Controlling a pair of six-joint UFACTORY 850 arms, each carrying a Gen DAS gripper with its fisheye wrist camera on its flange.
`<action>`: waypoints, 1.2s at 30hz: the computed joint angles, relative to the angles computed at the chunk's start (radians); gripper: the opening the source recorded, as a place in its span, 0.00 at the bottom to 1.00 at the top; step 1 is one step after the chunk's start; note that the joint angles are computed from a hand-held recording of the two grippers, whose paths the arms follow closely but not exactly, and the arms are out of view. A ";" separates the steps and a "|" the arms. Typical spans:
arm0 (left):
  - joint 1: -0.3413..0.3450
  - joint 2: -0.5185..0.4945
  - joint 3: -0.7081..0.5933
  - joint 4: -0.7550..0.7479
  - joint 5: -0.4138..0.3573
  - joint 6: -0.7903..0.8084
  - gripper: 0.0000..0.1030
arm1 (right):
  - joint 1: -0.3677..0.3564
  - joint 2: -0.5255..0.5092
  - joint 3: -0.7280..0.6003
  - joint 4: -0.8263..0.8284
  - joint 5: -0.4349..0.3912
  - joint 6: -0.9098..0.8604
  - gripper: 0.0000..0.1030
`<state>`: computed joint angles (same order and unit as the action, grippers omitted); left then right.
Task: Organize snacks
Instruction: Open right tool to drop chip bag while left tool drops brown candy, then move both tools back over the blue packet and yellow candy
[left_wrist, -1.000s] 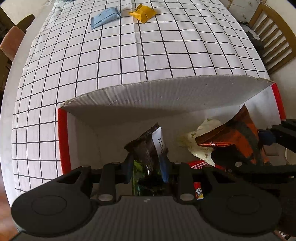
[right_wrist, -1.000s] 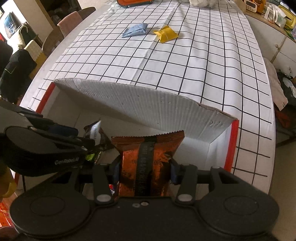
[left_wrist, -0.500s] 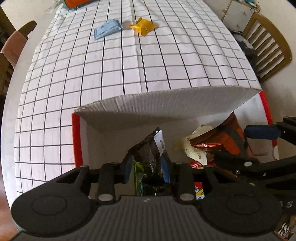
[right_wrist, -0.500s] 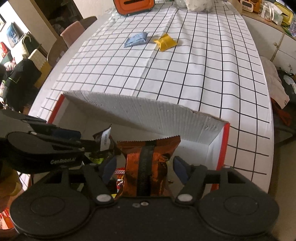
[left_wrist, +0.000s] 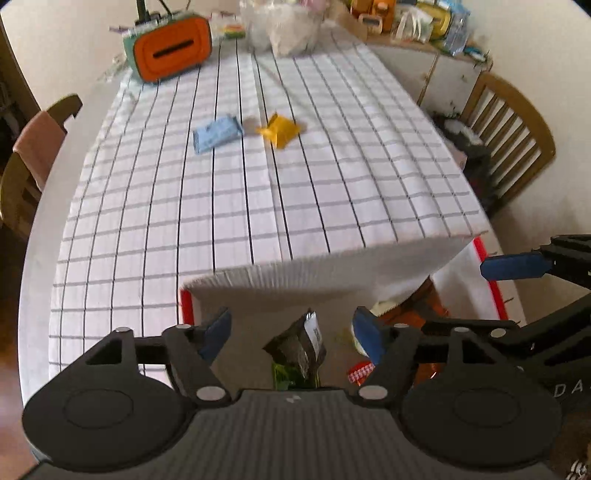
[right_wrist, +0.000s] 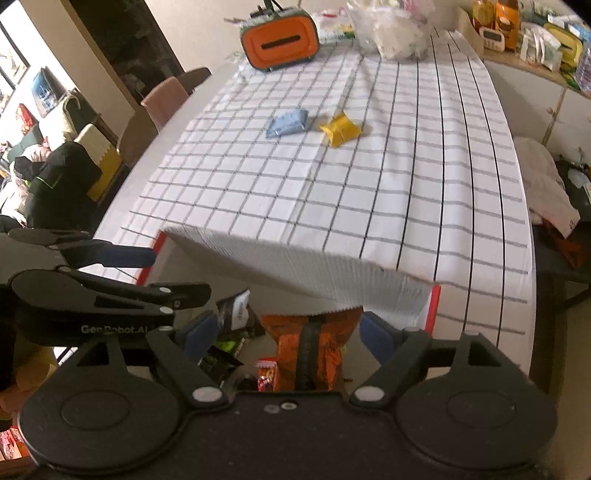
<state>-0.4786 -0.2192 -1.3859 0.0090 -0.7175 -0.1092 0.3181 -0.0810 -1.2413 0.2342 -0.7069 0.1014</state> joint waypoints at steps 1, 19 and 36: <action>0.000 0.005 0.001 0.006 0.010 -0.003 0.74 | 0.001 0.000 -0.006 -0.003 0.003 -0.004 0.85; 0.104 -0.077 -0.154 -0.083 0.073 0.160 0.79 | -0.012 -0.155 -0.252 -0.064 -0.009 -0.047 0.91; 0.219 -0.367 -0.476 -0.334 0.052 0.639 0.79 | -0.038 -0.473 -0.615 -0.131 -0.055 -0.086 0.87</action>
<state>-0.2601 -0.5864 -1.8617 -0.3253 -0.6655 0.5297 0.2800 -0.5537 -1.8559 0.1033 -0.7616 0.0152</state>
